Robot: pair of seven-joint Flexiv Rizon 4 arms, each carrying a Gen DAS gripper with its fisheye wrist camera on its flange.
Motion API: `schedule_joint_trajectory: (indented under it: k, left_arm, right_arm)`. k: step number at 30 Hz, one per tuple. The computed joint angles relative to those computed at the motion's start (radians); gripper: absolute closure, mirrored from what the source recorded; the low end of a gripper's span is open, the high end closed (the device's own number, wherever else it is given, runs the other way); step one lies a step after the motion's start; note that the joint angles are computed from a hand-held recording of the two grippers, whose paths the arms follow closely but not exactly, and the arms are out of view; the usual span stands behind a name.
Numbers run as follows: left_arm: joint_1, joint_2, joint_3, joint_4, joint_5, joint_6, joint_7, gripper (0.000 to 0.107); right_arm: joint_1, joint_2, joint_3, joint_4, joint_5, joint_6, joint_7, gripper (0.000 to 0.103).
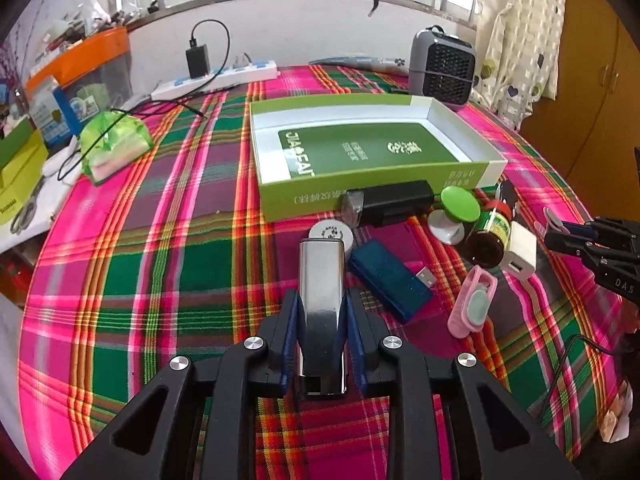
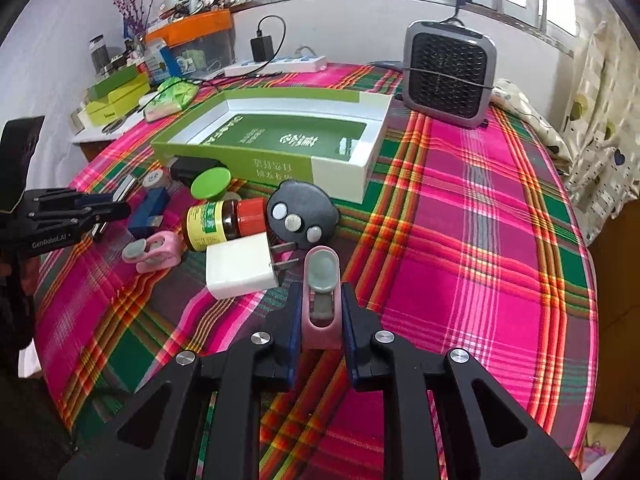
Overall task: Organize rigid objects
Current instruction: 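Grasp the silver USB stick with the left tool while the right tool grasps a pink clip, then carry the silver stick and pink clip over the green box with both tools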
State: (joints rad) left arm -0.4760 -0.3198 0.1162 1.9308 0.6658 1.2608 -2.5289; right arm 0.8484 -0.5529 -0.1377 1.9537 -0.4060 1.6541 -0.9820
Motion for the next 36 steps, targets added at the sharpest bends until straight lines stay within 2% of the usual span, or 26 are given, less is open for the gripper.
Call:
schedule_joint_trajectory:
  k: [9, 14, 18, 21, 27, 33, 36]
  left_arm:
    - [0.006, 0.038, -0.004, -0.021, 0.045, -0.031, -0.029, 0.085]
    - [0.045, 0.038, -0.022, -0.042, 0.027, -0.018, 0.004, 0.085]
    - [0.063, 0.022, -0.024, -0.07, -0.006, -0.018, 0.047, 0.085]
    - [0.068, 0.008, -0.021, -0.092, -0.025, -0.017, 0.075, 0.085]
    - [0.083, -0.032, -0.02, -0.142, -0.092, -0.009, 0.16, 0.085]
    - [0.107, -0.092, -0.027, -0.184, -0.209, 0.021, 0.268, 0.085]
    - [0.103, -0.122, -0.015, -0.207, -0.261, 0.024, 0.306, 0.085]
  right_arm:
    - [0.062, 0.022, -0.081, -0.006, 0.016, 0.012, 0.029, 0.084]
    - [0.095, 0.021, -0.131, -0.037, 0.0, -0.004, 0.058, 0.084]
    - [0.082, 0.01, -0.127, -0.085, -0.031, -0.037, 0.081, 0.084]
    - [0.05, -0.006, -0.098, -0.135, -0.064, -0.07, 0.093, 0.084]
    - [-0.077, -0.057, 0.054, -0.263, -0.104, -0.161, 0.071, 0.084]
    - [-0.166, -0.144, 0.194, -0.431, -0.083, -0.288, 0.003, 0.084]
    - [-0.181, -0.188, 0.23, -0.506, -0.06, -0.347, -0.032, 0.084]
